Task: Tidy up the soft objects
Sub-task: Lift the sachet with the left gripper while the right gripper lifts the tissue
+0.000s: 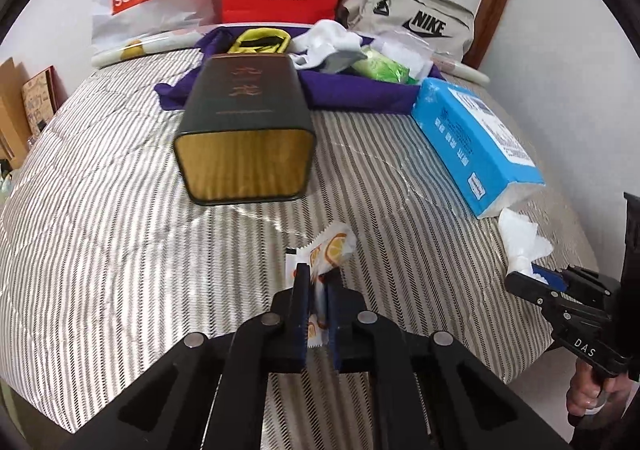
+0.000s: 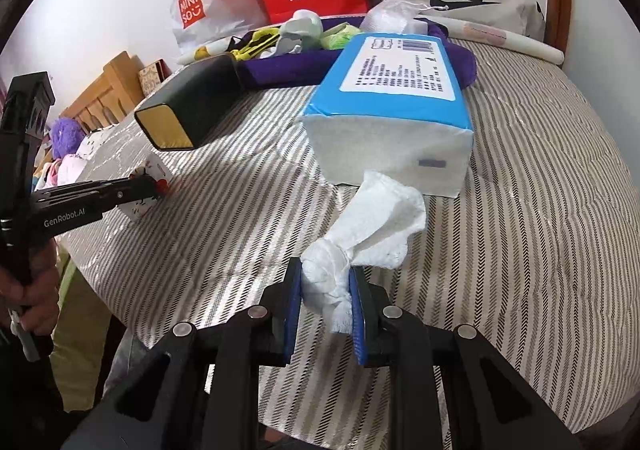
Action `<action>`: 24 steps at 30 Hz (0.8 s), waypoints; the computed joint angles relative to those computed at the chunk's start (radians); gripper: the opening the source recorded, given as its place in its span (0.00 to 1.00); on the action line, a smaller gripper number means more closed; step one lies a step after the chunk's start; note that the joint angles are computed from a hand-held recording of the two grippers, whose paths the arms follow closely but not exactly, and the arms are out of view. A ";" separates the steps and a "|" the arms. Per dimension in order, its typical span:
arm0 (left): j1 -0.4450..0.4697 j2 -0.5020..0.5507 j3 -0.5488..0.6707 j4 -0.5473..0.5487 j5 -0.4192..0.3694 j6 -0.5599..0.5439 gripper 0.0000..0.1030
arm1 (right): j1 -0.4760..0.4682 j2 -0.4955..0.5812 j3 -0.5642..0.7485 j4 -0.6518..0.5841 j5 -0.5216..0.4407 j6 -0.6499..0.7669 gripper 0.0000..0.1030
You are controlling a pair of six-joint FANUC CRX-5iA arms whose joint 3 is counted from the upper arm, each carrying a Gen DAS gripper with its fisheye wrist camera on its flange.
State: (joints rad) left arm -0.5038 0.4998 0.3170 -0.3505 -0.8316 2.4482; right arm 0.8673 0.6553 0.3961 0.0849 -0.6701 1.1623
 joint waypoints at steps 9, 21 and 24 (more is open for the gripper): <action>0.033 -0.065 -0.106 0.039 0.114 0.018 0.07 | 0.004 -0.027 -0.015 0.001 0.004 -0.015 0.21; 0.059 -0.147 -0.172 0.052 0.169 0.029 0.06 | 0.006 -0.062 0.014 -0.032 -0.014 0.051 0.21; 0.064 -0.159 -0.163 0.049 0.168 0.024 0.06 | 0.004 -0.067 0.027 -0.012 -0.006 0.053 0.21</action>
State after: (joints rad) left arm -0.4398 0.3412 0.1538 -0.3012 -0.6639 2.4719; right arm 0.8716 0.5880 0.4234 0.0726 -0.6759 1.2151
